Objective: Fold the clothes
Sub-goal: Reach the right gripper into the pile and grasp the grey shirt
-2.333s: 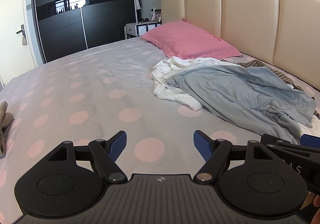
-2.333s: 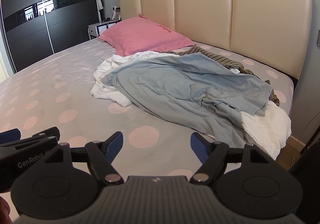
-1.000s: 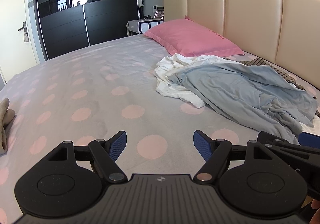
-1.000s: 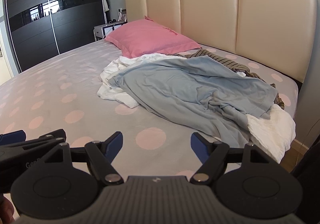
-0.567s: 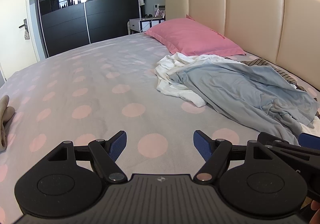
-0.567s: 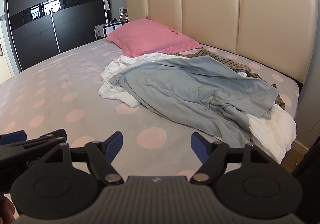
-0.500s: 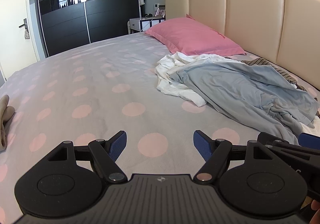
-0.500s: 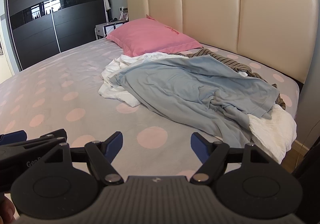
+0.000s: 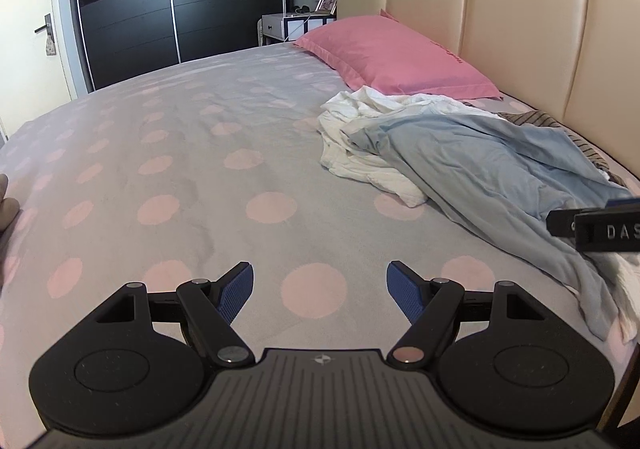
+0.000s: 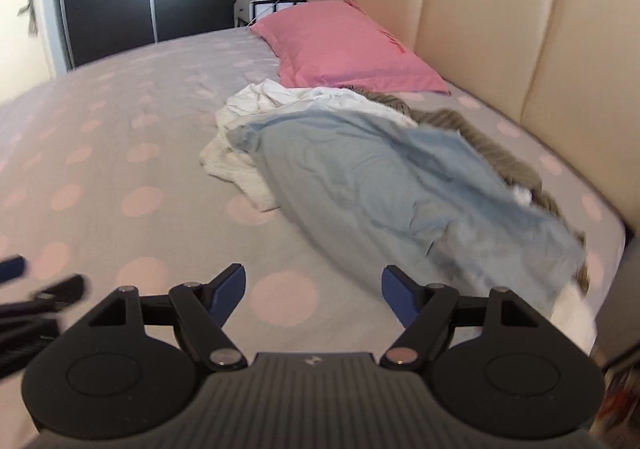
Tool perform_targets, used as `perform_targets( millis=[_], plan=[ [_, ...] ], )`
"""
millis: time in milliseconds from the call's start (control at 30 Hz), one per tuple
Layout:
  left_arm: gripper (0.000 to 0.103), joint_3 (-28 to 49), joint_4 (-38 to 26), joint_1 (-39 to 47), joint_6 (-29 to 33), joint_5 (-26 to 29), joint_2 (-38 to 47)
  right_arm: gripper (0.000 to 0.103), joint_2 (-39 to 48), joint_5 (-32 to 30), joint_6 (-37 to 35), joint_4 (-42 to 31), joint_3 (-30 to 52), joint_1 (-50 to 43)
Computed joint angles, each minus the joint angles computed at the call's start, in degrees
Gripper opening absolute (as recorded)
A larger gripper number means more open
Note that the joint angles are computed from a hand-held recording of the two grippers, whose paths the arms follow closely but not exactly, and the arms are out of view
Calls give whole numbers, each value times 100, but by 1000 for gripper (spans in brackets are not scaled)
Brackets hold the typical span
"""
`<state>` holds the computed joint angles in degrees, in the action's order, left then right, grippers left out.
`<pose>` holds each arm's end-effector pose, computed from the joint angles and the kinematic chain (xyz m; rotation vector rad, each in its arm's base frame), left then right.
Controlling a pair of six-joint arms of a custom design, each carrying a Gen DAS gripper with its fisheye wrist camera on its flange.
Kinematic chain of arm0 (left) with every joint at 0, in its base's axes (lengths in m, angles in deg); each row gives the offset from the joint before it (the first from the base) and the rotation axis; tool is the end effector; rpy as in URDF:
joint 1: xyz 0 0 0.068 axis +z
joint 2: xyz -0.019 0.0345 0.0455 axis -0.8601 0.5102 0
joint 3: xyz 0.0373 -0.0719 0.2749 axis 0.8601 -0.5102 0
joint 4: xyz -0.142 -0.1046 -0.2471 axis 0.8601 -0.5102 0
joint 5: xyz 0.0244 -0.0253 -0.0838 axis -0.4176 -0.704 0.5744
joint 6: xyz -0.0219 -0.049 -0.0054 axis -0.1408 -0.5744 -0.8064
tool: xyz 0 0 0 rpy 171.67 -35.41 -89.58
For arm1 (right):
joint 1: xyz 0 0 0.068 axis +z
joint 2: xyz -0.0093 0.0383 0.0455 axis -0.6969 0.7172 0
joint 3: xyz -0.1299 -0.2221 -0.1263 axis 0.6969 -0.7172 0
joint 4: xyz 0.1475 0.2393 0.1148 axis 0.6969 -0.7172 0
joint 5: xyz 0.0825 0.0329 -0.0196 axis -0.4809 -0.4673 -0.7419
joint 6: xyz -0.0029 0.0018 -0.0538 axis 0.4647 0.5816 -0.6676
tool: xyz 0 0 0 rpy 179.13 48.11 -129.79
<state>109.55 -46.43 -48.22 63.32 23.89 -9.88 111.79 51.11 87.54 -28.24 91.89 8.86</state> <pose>0.2877 0.0363 0.2753 0.7663 2.1734 -0.3058 0.1945 0.2162 0.3069 0.6217 2.2918 -0.3758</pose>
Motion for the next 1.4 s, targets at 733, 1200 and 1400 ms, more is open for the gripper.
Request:
perform_targets(
  millis=[733, 1200, 1400],
  plan=[
    [69, 706, 419, 42, -217, -923, 1285, 2, -1408, -488, -5738, 3654, -2159, -4471],
    [51, 1517, -1110, 983, 622, -254, 1290, 1, -1118, -693, -4478, 2662, -618, -1153],
    [48, 2009, -1691, 1779, 1145, 182, 1350, 1, -53, -1060, -4132, 2840, 645, 249]
  ],
)
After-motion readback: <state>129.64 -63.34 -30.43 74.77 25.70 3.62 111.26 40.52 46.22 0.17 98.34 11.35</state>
